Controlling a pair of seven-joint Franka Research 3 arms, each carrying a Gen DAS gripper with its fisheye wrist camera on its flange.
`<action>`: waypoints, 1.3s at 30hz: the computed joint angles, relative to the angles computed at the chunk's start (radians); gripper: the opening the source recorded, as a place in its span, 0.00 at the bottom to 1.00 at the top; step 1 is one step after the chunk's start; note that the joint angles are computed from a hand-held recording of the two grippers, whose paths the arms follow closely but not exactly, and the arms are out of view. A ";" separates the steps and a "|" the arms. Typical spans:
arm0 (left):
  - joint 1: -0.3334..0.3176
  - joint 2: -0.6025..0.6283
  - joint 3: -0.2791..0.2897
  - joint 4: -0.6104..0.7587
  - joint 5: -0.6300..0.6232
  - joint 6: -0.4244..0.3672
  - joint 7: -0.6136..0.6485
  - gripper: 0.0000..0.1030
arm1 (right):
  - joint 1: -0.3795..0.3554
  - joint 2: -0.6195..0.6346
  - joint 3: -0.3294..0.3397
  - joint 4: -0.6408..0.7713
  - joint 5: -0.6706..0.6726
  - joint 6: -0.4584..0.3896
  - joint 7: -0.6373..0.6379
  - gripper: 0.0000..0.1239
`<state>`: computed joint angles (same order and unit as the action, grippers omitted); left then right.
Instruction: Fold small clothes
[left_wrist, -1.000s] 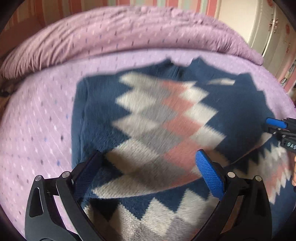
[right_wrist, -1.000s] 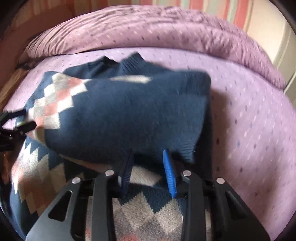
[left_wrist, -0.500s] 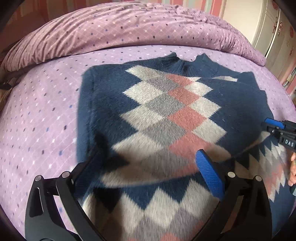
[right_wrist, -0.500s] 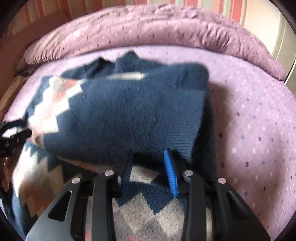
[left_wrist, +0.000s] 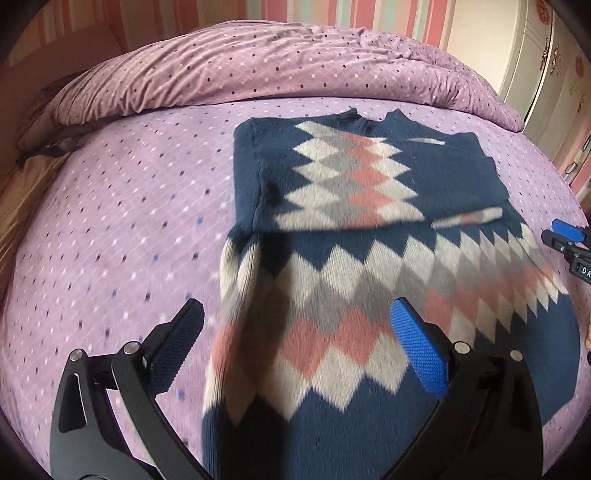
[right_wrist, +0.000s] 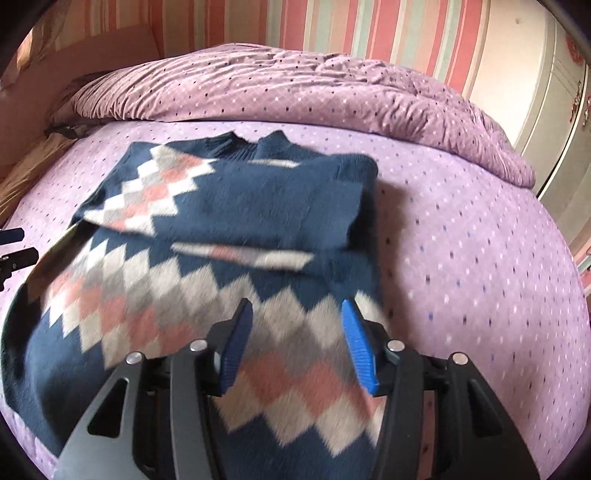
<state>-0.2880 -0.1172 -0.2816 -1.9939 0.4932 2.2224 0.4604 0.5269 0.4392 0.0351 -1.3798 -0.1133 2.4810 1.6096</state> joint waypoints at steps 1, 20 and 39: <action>-0.005 -0.011 -0.005 -0.007 -0.001 -0.008 -0.008 0.97 | 0.000 -0.018 0.001 -0.026 0.002 0.005 0.003 0.41; -0.083 -0.124 -0.079 -0.042 -0.012 -0.154 -0.134 0.97 | -0.031 -0.306 0.057 -0.361 -0.024 0.000 0.162 0.52; -0.120 -0.198 -0.081 -0.159 -0.144 -0.146 -0.241 0.97 | -0.082 -0.486 0.130 -0.588 0.002 -0.034 0.243 0.52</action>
<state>-0.4078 -0.3154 -0.3627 -2.1526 0.3495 2.0767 0.2190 0.4453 -0.0466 0.1650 -1.9679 -0.1115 2.4465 1.8528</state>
